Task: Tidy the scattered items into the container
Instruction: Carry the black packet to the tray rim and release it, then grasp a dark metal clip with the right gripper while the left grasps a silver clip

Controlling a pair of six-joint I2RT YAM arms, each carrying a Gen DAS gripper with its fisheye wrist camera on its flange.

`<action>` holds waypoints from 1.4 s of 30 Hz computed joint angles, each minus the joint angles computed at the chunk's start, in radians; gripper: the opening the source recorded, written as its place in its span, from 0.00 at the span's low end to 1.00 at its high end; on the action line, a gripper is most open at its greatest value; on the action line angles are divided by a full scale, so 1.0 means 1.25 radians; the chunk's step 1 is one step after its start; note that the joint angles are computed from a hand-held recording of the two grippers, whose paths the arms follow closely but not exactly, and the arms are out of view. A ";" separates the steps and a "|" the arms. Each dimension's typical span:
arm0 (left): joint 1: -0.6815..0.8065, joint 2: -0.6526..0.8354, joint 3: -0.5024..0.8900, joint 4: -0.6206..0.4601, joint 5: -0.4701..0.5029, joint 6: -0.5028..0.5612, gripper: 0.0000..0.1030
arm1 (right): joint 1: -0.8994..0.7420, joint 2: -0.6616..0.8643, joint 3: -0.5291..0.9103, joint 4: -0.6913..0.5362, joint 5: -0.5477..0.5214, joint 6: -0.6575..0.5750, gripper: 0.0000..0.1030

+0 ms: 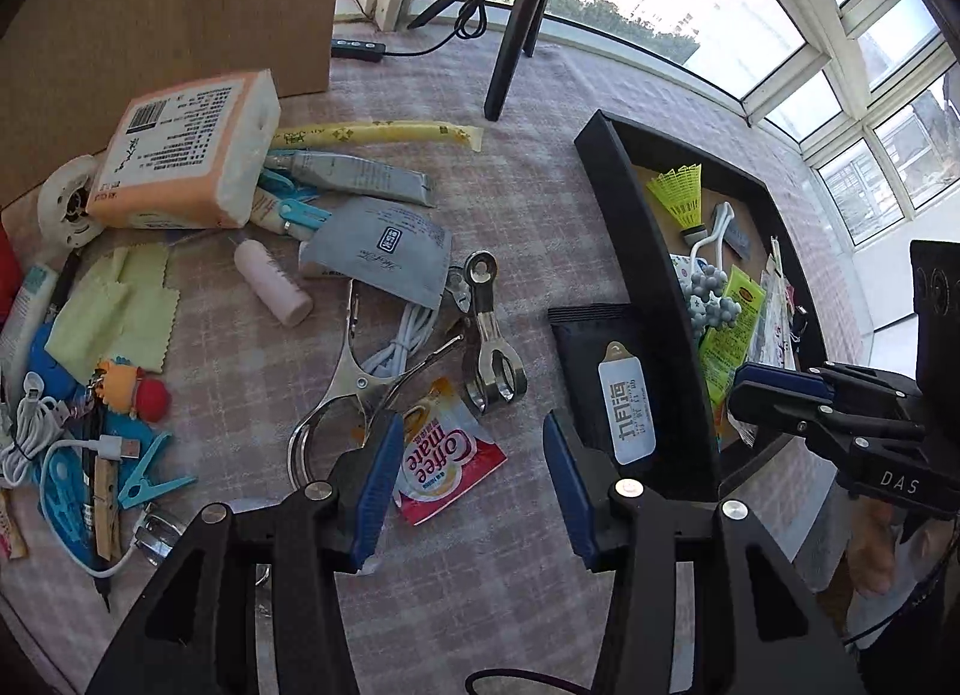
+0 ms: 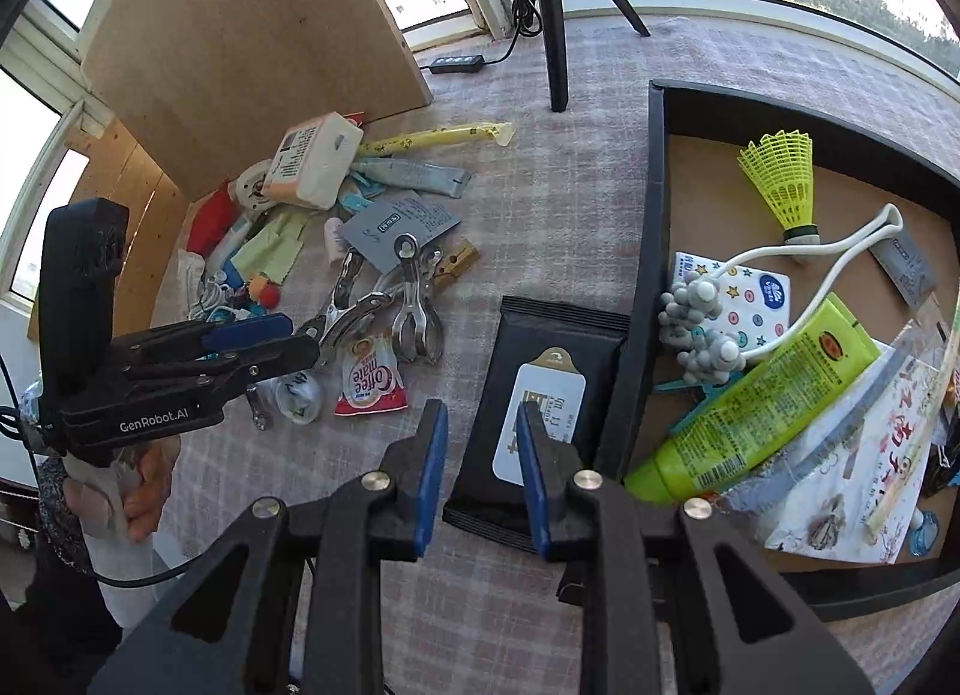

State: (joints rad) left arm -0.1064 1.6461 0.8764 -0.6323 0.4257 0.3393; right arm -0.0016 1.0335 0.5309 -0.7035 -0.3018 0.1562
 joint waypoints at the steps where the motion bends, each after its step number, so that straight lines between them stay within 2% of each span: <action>1: 0.018 0.005 -0.001 0.005 0.001 0.008 0.45 | 0.036 0.025 0.005 0.028 0.023 0.027 0.23; 9: 0.097 0.035 -0.013 0.032 -0.037 0.090 0.44 | 0.211 0.283 0.084 0.190 0.082 0.146 0.23; 15: 0.047 0.012 -0.065 0.088 -0.098 0.118 0.41 | 0.227 0.419 0.138 0.233 0.084 0.162 0.27; 17: 0.028 0.007 -0.073 0.096 -0.106 0.123 0.36 | 0.222 0.447 0.151 0.239 0.087 0.164 0.27; 21: -0.012 0.021 -0.081 0.124 -0.145 0.125 0.26 | 0.209 0.487 0.171 0.241 0.087 0.160 0.27; 27: -0.025 0.087 -0.059 0.147 -0.166 0.115 0.21 | 0.206 0.522 0.196 0.246 0.074 0.154 0.27; 35: 0.017 0.128 -0.025 0.116 -0.124 0.118 0.04 | 0.248 0.586 0.248 0.217 0.117 0.146 0.27; 42: 0.071 0.136 0.006 0.080 -0.090 0.123 0.04 | 0.242 0.561 0.223 0.228 0.113 0.160 0.24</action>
